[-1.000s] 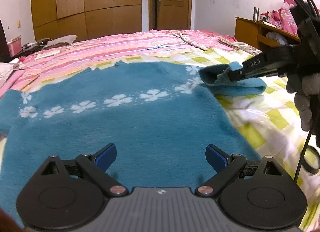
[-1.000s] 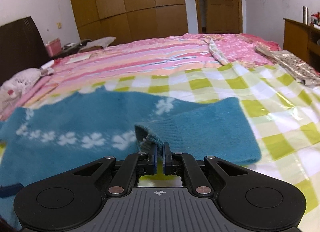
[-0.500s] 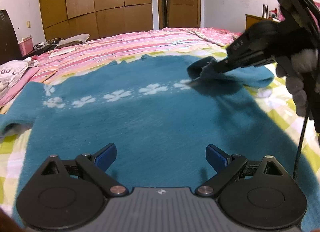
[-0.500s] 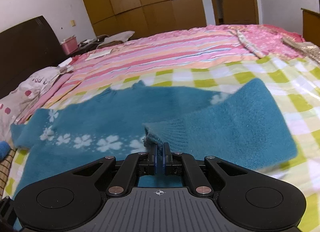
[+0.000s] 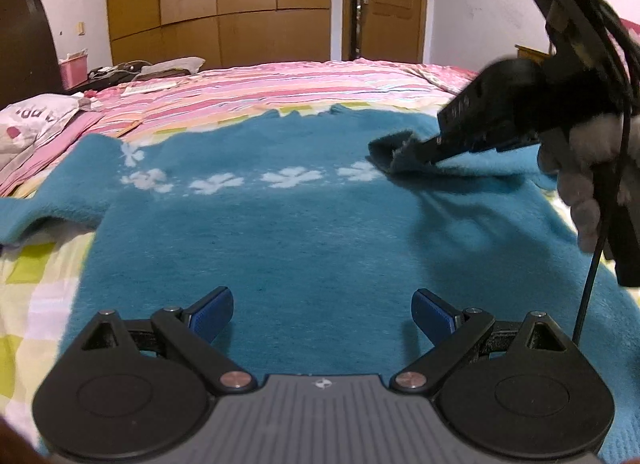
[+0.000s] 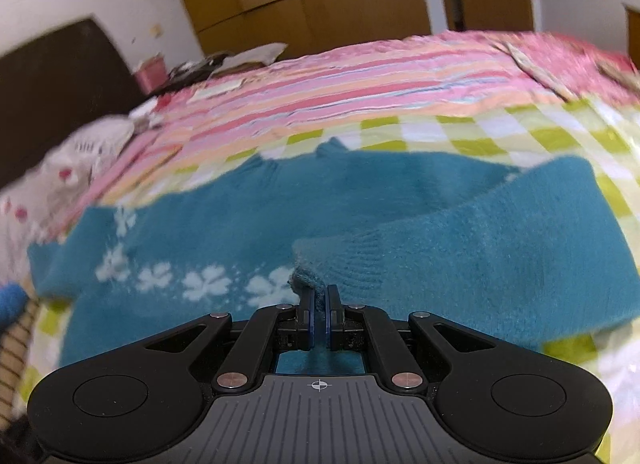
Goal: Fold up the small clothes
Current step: 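Carry the gripped cuff with the right tool across the sweater body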
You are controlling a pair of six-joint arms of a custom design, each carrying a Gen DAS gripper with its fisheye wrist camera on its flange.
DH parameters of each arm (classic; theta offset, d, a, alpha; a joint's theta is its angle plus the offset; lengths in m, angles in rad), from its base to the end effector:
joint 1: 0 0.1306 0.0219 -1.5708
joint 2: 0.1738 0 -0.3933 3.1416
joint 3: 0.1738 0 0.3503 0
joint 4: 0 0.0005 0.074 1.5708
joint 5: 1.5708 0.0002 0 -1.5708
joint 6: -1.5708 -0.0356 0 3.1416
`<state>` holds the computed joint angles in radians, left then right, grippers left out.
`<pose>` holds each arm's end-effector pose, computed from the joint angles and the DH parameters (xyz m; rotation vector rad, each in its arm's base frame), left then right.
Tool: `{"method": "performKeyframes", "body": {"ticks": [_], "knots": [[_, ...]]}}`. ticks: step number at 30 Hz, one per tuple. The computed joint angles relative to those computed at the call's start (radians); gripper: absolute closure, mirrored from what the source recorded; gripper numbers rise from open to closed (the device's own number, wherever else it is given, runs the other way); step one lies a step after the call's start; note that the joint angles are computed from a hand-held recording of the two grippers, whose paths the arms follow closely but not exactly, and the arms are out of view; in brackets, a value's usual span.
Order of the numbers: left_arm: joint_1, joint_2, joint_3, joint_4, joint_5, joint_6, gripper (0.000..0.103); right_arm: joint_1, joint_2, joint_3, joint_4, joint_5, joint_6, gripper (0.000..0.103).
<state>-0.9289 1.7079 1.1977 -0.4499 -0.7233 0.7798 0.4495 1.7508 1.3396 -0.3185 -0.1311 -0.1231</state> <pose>0.3211 -0.3911 0.2514 -0.0985 2.2300 0.0237 0.5031 0.2473 0.2865 -0.4466 2.2906 0.4415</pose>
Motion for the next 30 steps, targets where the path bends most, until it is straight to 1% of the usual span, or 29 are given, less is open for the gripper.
{"method": "performKeyframes", "body": {"ticks": [4, 9, 12, 14, 17, 21, 22, 24, 26, 30], "knots": [[0.001, -0.004, -0.015, 0.002, -0.028, -0.006, 0.003, 0.040, 0.009, -0.019, 0.027, 0.086, 0.127, 0.098], [0.000, -0.010, -0.028, 0.030, -0.022, -0.022, 0.002, 0.059, -0.004, -0.053, 0.070, 0.134, 0.256, 0.094], [0.001, -0.006, -0.027, 0.037, -0.024, -0.037, 0.002, 0.067, -0.006, -0.063, 0.100, 0.164, 0.319, 0.089], [0.002, -0.006, -0.027, 0.040, -0.021, -0.042, 0.002, 0.072, 0.000, -0.067, 0.115, 0.176, 0.368, 0.080], [0.005, -0.009, -0.035, 0.052, -0.016, -0.046, 0.002, 0.078, 0.013, -0.068, 0.127, 0.191, 0.411, 0.077], [0.013, -0.012, -0.042, 0.061, -0.014, -0.047, 0.002, 0.084, 0.032, -0.057, 0.147, 0.214, 0.394, 0.077], [0.013, -0.013, -0.043, 0.061, -0.015, -0.046, 0.002, 0.086, 0.036, -0.052, 0.149, 0.222, 0.383, 0.081], [0.015, -0.016, -0.046, 0.062, -0.019, -0.044, 0.002, 0.088, 0.044, -0.040, 0.143, 0.230, 0.360, 0.084], [0.017, -0.020, -0.051, 0.066, -0.023, -0.043, 0.002, 0.086, 0.047, -0.024, 0.126, 0.224, 0.306, 0.086], [0.018, -0.029, -0.059, 0.075, -0.039, -0.048, 0.002, 0.078, 0.057, 0.014, 0.103, 0.192, 0.158, 0.088]]}}
